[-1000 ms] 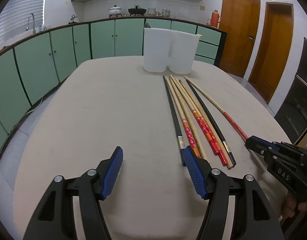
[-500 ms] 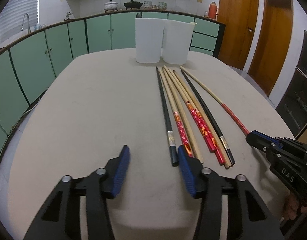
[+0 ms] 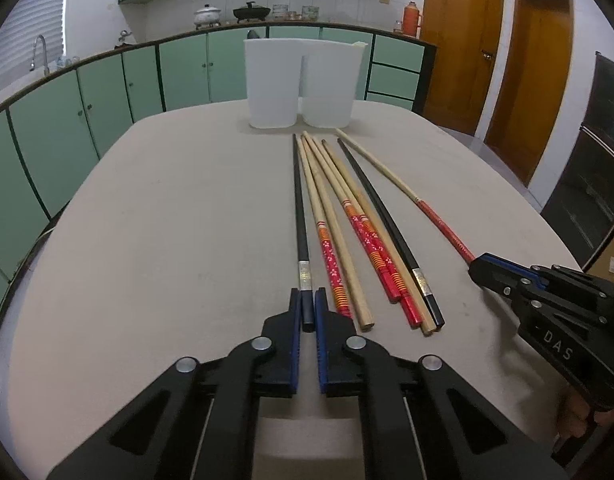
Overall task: Organize utensils
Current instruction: 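Grasp a black chopstick with the left tool while the right tool carries its chopstick to the holder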
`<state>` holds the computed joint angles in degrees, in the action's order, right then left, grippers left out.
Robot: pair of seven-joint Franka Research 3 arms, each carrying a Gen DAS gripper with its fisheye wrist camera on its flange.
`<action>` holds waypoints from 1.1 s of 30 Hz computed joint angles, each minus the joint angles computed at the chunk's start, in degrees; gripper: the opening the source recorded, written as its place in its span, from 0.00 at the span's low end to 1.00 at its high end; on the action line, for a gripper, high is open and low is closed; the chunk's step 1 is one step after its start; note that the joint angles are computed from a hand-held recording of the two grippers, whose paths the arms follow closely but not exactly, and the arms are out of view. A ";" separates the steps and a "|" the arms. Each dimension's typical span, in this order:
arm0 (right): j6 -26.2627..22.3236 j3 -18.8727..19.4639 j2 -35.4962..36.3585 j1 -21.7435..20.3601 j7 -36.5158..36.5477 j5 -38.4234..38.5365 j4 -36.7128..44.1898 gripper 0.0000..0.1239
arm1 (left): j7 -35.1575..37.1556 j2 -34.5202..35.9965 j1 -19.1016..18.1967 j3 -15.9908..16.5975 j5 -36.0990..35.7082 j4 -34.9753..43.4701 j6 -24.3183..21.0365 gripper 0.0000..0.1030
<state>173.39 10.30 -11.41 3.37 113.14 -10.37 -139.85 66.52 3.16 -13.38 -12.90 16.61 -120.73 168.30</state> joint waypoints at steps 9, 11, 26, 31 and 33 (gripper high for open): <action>-0.30 -2.48 -2.79 2.22 -5.38 4.80 -0.24 0.04 | -4.10 -3.30 0.56 0.67 2.87 -1.20 2.58 0.06; 0.09 -1.27 -3.65 0.66 -5.31 4.34 -0.05 0.04 | -5.46 -4.38 0.95 0.79 4.50 -0.92 3.76 0.06; -0.02 -6.65 -2.54 4.58 -18.69 14.45 12.25 0.04 | -6.05 -1.23 2.59 1.29 6.85 12.61 6.86 0.06; -2.49 -9.96 0.80 7.78 -26.97 21.90 19.66 0.04 | 0.07 3.00 2.80 0.43 1.34 19.80 4.33 0.06; -4.29 -10.53 2.03 8.26 -29.79 24.77 22.43 0.04 | 1.41 4.00 2.66 0.35 0.08 21.88 3.12 0.06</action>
